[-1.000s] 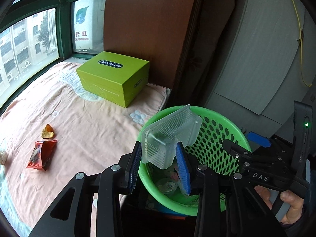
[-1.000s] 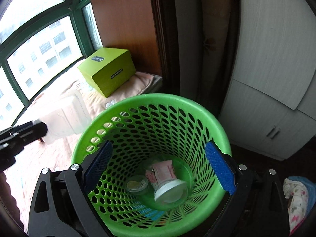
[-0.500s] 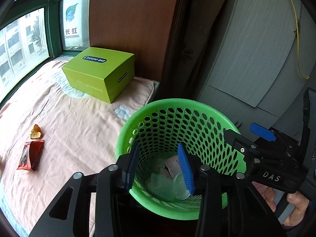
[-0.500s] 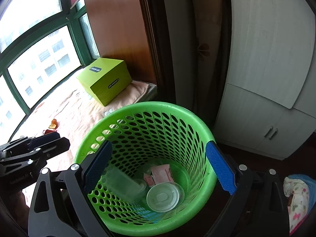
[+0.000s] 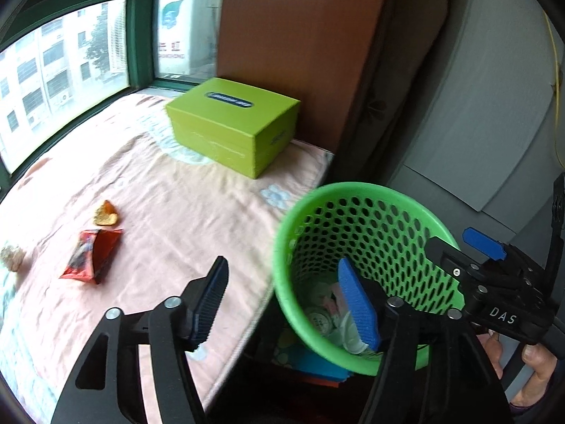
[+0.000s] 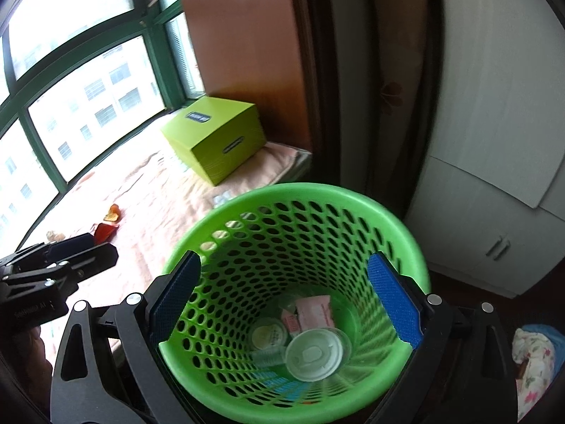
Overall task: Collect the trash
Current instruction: 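Move the left gripper to the orange wafer wrapper and grasp it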
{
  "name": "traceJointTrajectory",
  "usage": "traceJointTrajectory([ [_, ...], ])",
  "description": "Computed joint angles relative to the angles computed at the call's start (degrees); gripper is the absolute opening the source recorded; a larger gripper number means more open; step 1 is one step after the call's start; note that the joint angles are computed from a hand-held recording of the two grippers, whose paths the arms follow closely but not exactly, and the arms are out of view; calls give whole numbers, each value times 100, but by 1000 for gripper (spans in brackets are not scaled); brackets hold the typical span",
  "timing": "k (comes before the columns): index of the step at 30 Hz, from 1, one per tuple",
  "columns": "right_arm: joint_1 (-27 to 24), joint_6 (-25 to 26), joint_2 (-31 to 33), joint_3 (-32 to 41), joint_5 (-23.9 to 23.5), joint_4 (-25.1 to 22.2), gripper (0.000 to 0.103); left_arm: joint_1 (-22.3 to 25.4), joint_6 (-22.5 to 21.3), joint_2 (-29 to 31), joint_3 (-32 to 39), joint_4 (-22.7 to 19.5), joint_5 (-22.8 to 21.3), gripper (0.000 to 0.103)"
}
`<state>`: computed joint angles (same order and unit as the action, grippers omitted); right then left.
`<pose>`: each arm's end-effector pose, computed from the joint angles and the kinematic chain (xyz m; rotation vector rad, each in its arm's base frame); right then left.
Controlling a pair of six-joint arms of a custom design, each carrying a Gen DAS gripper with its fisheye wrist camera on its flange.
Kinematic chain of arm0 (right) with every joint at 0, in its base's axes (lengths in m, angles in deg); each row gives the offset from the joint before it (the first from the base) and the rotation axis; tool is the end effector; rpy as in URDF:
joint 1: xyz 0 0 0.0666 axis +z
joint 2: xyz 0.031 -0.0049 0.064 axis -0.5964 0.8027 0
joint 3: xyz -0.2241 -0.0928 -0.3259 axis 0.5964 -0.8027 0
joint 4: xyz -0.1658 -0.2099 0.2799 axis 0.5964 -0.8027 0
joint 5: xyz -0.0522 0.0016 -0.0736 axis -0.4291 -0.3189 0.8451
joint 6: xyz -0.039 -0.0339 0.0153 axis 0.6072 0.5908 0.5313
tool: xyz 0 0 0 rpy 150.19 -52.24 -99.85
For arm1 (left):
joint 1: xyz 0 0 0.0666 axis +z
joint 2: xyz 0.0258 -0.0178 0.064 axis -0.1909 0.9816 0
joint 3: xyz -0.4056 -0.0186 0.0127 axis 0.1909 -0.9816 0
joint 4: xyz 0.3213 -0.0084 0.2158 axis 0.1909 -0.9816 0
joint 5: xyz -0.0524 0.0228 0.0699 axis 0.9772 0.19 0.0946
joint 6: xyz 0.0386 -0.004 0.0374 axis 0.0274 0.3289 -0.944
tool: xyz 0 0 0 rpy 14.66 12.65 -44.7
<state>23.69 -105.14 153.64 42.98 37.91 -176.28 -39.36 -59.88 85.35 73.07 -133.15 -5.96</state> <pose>0.2535 0.3934 0.5741 0.5249 2.2719 -0.0263 0.3695 -0.2087 0.5927 0.7353 2.3609 -0.4722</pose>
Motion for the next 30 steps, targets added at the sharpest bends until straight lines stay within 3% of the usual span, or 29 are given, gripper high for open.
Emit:
traceJointTrajectory([
  [4, -80, 447, 221, 267, -137, 265, 94, 341, -10, -39, -23, 18, -76, 72],
  [18, -357, 1651, 1124, 1431, -616, 829, 94, 1576, -399, 434, 80, 174, -497, 72],
  [30, -564, 2259, 1916, 2427, -1109, 900, 94, 2099, -720, 1252, 390, 53, -248, 72],
])
